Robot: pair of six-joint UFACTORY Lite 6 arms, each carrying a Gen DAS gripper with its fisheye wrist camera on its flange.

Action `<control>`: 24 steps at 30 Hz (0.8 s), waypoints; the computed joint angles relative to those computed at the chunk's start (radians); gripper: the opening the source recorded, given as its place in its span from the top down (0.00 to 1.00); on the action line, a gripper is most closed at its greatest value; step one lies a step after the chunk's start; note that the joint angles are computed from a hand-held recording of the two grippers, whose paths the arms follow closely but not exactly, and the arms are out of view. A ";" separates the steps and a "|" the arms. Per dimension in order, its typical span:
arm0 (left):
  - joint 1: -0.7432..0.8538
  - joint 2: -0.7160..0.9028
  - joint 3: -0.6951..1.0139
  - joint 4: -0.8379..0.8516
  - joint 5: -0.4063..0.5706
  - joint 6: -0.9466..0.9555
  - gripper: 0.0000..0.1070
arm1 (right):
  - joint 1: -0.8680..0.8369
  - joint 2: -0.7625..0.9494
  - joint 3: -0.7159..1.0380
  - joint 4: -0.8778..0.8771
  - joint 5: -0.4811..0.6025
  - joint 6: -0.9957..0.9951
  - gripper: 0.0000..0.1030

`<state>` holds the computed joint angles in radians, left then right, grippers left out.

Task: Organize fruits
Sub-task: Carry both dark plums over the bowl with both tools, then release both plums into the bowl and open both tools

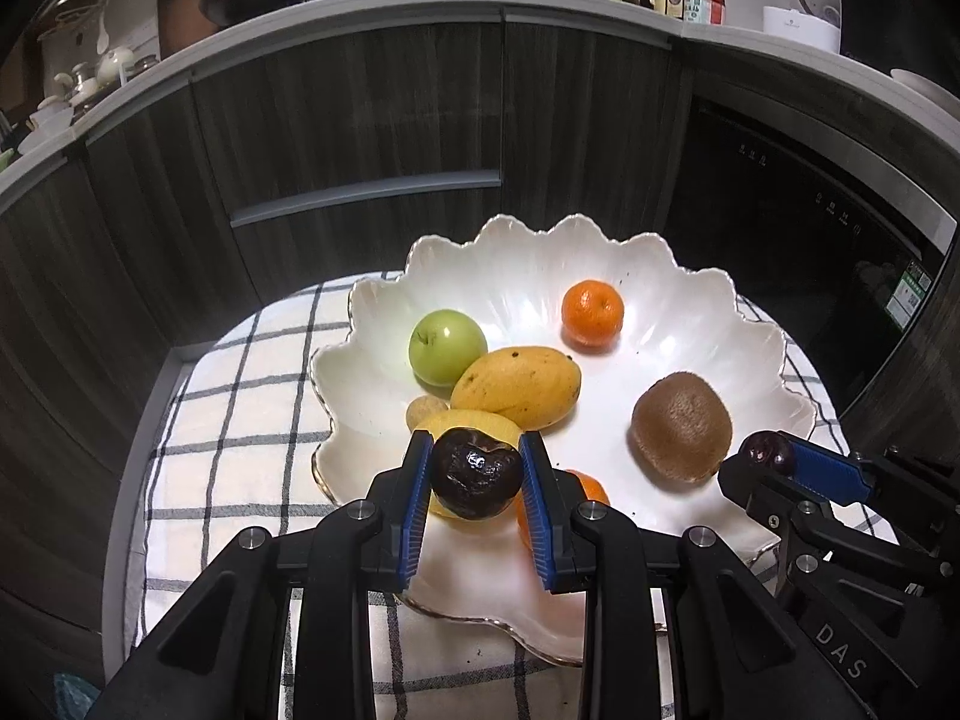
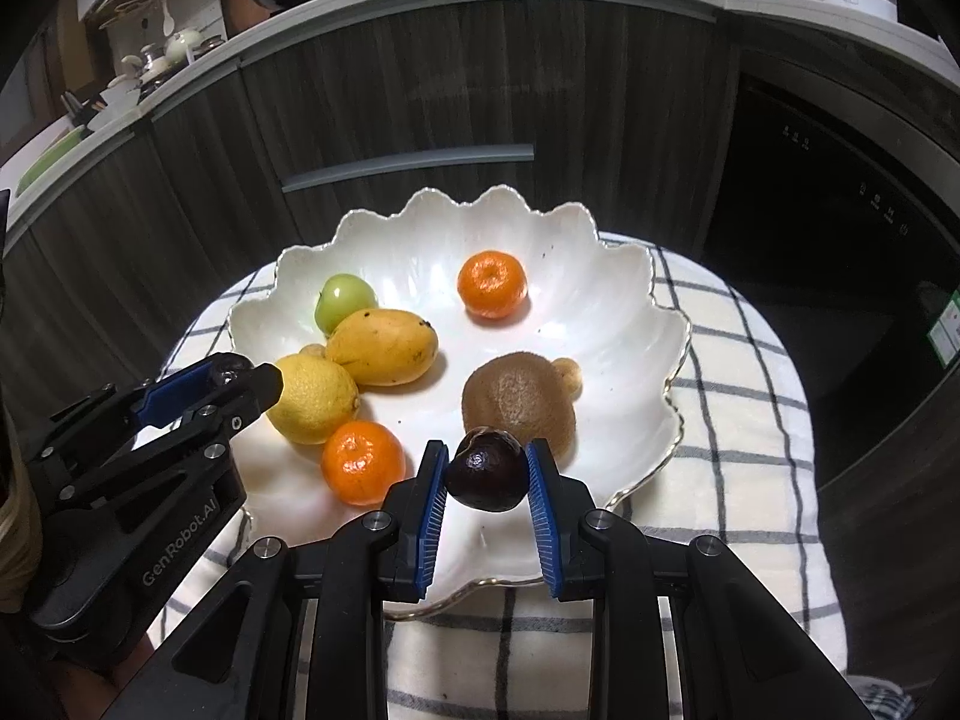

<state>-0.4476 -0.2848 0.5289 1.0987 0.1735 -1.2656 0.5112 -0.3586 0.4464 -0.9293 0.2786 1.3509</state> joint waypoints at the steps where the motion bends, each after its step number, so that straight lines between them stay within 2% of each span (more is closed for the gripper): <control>1: 0.002 0.006 -0.001 0.009 -0.002 -0.009 0.73 | -0.005 0.011 0.001 0.001 -0.008 0.000 0.73; 6: 0.009 0.032 -0.004 0.046 -0.012 -0.049 0.73 | -0.006 0.039 0.002 -0.012 -0.020 0.013 0.73; 12: 0.012 0.046 0.004 0.002 -0.009 -0.005 0.71 | -0.022 0.047 0.009 0.058 -0.032 -0.057 0.73; 18: -0.001 0.025 0.000 0.031 0.027 -0.036 0.48 | -0.030 0.047 0.017 0.077 -0.024 -0.088 0.69; 23: -0.005 -0.003 -0.007 -0.019 0.059 0.011 0.40 | 0.009 0.000 0.007 -0.036 0.065 0.052 0.28; 24: -0.008 -0.013 -0.012 -0.018 0.067 0.008 0.37 | 0.019 -0.012 0.005 -0.053 0.084 0.073 0.27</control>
